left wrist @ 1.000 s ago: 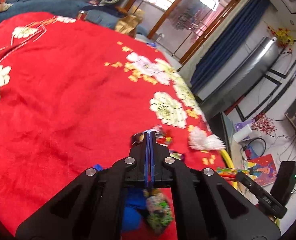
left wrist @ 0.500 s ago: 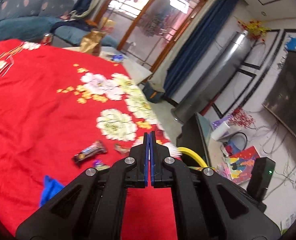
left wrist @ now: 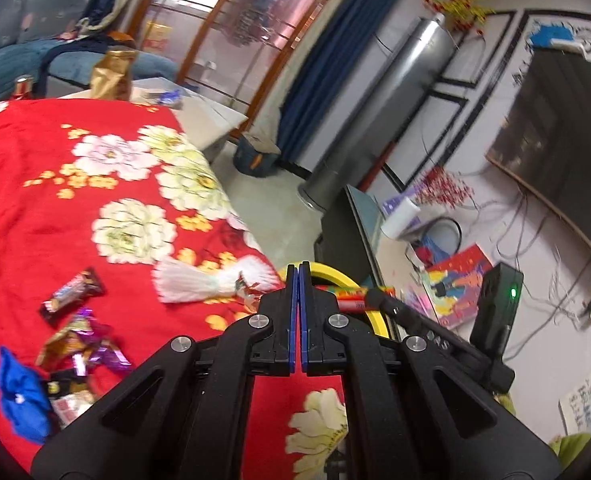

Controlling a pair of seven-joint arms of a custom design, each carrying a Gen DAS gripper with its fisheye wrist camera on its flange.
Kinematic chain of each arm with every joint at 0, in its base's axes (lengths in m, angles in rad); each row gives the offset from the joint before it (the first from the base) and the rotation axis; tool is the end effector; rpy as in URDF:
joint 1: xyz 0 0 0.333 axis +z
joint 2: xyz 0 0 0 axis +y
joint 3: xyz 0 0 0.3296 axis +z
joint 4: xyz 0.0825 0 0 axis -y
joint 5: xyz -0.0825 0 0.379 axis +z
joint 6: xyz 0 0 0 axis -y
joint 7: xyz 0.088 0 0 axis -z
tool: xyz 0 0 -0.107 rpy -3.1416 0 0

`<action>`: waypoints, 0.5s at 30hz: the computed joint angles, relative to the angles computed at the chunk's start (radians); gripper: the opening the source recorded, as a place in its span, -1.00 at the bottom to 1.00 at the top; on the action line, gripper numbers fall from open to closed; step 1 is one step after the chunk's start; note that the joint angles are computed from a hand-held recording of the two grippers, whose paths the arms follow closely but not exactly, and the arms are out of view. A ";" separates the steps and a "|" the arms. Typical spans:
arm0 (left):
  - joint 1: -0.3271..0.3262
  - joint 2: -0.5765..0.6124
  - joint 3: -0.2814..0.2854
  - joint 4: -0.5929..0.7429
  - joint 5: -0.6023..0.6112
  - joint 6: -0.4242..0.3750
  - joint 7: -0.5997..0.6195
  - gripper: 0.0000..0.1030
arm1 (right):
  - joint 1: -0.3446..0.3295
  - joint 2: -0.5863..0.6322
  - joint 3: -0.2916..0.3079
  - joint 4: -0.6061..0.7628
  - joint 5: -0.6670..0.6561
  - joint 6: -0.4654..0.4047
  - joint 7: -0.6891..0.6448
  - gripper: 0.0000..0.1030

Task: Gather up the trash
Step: 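Carry the red wrapper and red can over the yellow bin and open both tools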

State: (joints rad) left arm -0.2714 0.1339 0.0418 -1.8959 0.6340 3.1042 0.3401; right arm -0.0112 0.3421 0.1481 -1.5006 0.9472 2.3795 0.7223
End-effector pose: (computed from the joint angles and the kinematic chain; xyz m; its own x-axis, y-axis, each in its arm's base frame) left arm 0.6026 -0.1935 0.5663 0.0838 -0.8716 0.4831 -0.4948 -0.4572 -0.7390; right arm 0.7008 0.0879 0.5532 0.5411 -0.7452 -0.3898 -0.6684 -0.0999 -0.7370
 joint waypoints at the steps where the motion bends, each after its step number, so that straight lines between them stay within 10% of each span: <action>1: 0.014 0.019 -0.030 0.020 -0.043 -0.007 0.052 -1.00 | -0.002 0.008 -0.003 0.009 0.000 0.003 0.009 -0.35; 15: -0.011 0.207 -0.145 0.248 -0.405 -0.103 0.521 -1.00 | -0.041 0.078 -0.003 0.067 -0.071 0.101 0.120 -0.35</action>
